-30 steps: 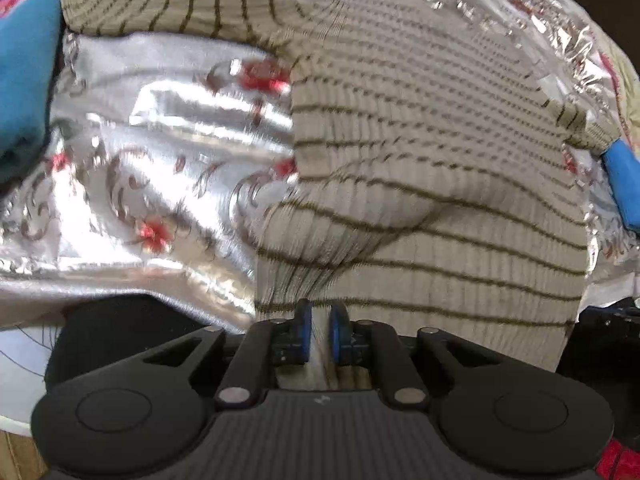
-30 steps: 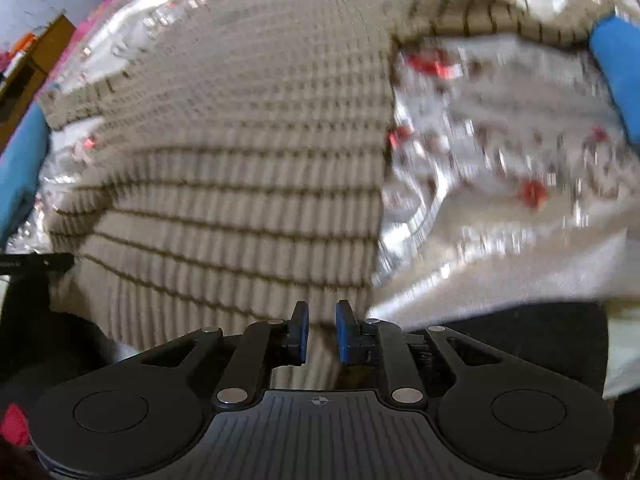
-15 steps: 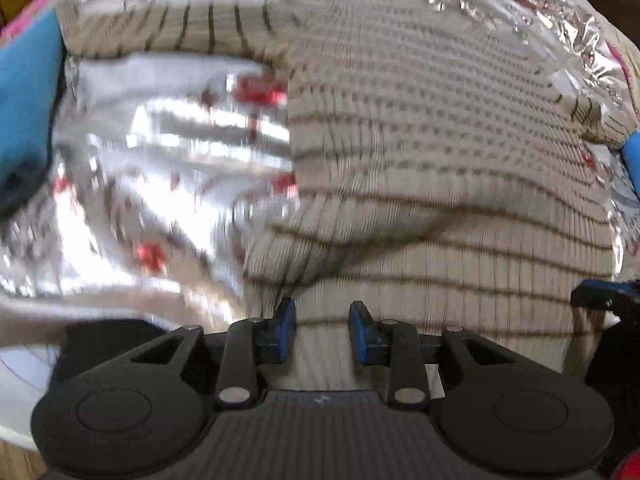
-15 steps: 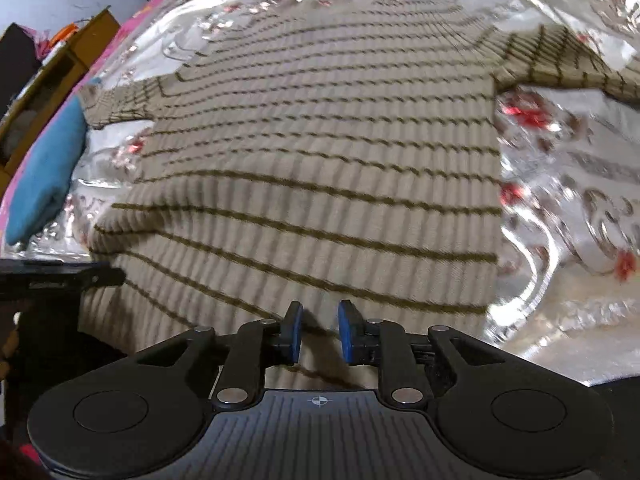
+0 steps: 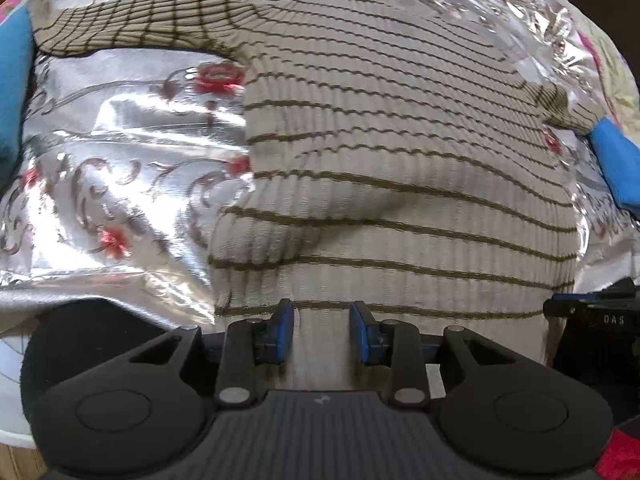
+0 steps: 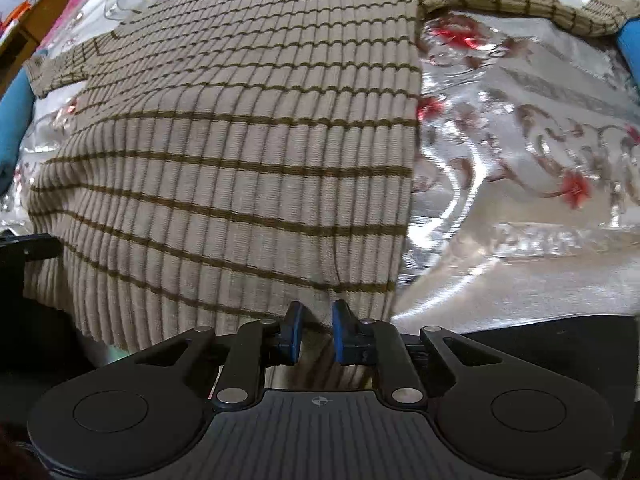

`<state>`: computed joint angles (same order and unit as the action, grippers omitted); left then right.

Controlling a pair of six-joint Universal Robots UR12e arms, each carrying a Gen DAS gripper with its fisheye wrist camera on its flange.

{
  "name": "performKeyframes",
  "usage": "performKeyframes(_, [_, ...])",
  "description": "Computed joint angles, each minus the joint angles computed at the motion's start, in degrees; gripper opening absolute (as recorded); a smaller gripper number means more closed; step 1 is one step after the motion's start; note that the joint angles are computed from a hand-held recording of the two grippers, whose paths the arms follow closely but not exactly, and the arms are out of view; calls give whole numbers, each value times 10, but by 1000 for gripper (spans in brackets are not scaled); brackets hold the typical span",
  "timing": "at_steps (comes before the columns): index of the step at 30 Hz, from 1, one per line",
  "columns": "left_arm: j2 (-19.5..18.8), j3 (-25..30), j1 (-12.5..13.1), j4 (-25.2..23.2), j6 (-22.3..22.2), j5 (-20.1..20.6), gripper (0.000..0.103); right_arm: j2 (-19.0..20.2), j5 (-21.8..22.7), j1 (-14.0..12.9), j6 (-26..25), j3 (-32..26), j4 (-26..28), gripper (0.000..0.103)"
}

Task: Fold small clothes
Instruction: 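Lower the held hem back onto the sheet with both grippers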

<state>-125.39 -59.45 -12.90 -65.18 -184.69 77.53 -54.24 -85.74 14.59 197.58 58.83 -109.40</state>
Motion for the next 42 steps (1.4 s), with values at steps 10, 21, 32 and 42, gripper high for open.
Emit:
performKeyframes(10, [-1,-1,0,6,5,-6,37,-29,-12,-9,50,39,-39,22])
performKeyframes(21, [-6,8,-6,10,16,-15,38,-14,-34,-20,104,44,-140,32])
performKeyframes(32, [-8,10,-12,30,40,-22,43,-33,-31,-34,114,82,-173,4])
performKeyframes(42, [-18,12,-20,40,34,9,48,-40,-59,-31,119,84,-159,10])
